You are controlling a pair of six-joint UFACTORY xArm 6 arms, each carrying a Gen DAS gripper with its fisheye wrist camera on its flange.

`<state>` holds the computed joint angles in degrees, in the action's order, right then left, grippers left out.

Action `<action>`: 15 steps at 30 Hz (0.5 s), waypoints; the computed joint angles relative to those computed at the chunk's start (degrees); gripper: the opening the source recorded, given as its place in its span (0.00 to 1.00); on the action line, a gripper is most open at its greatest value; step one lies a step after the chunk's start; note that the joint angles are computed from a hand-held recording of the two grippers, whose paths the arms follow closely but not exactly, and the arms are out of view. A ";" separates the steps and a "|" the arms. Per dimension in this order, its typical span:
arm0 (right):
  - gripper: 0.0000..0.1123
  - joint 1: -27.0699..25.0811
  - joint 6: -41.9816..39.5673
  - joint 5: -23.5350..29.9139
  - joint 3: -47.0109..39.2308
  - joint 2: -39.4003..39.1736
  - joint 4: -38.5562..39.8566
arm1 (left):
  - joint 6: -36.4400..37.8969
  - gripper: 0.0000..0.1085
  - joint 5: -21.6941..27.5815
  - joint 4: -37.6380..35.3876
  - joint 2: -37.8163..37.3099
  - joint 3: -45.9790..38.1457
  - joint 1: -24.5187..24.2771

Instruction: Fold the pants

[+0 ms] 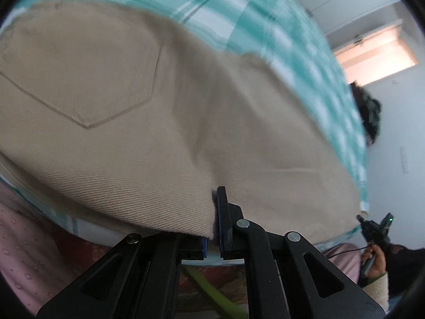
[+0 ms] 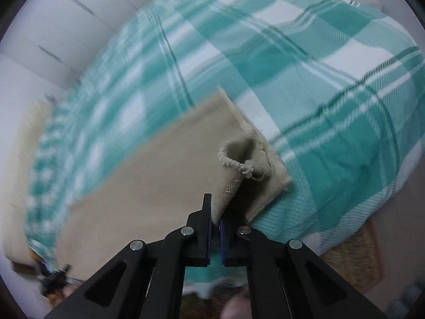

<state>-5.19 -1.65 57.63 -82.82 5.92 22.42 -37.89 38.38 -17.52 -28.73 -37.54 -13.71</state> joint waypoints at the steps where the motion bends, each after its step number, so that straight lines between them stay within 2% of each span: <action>1: 0.03 0.04 0.48 -0.24 0.21 0.24 -0.24 | -0.48 0.03 -0.13 0.56 0.04 0.16 -0.20; 4: 0.05 0.43 1.04 -1.47 0.48 -0.18 -1.91 | -0.89 0.07 2.03 3.53 0.10 -1.43 -0.62; 6: 0.14 0.60 1.00 -1.28 0.52 -0.87 -3.58 | -2.09 0.13 6.02 6.65 -0.33 -3.19 -0.80; 8: 0.28 0.56 1.32 -0.96 0.92 -2.48 -5.67 | -4.96 0.28 10.09 10.21 -2.02 -4.18 -1.36; 9: 0.32 0.70 2.32 -2.53 2.55 -4.79 -8.14 | -6.22 0.39 11.80 11.92 -2.97 -4.58 -1.86; 10: 0.44 1.10 4.19 -3.88 3.68 -6.40 -11.29 | -7.66 0.46 13.55 13.91 -4.37 -4.94 -2.61; 11: 0.48 1.57 6.68 -6.02 5.29 -8.45 -15.99 | -9.61 0.47 15.60 16.54 -5.88 -5.33 -3.65; 13: 0.49 2.23 8.58 -9.75 7.37 -11.46 -23.10 | -12.70 0.47 18.58 20.82 -7.55 -6.50 -5.19; 15: 0.49 2.99 3.05 -11.04 6.43 -11.48 -20.75 | -13.57 0.47 18.23 24.19 -6.89 -8.64 -5.72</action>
<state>-2.20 1.40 46.60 -76.39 -5.56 1.67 -51.46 56.61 6.66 -35.62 -46.17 -19.43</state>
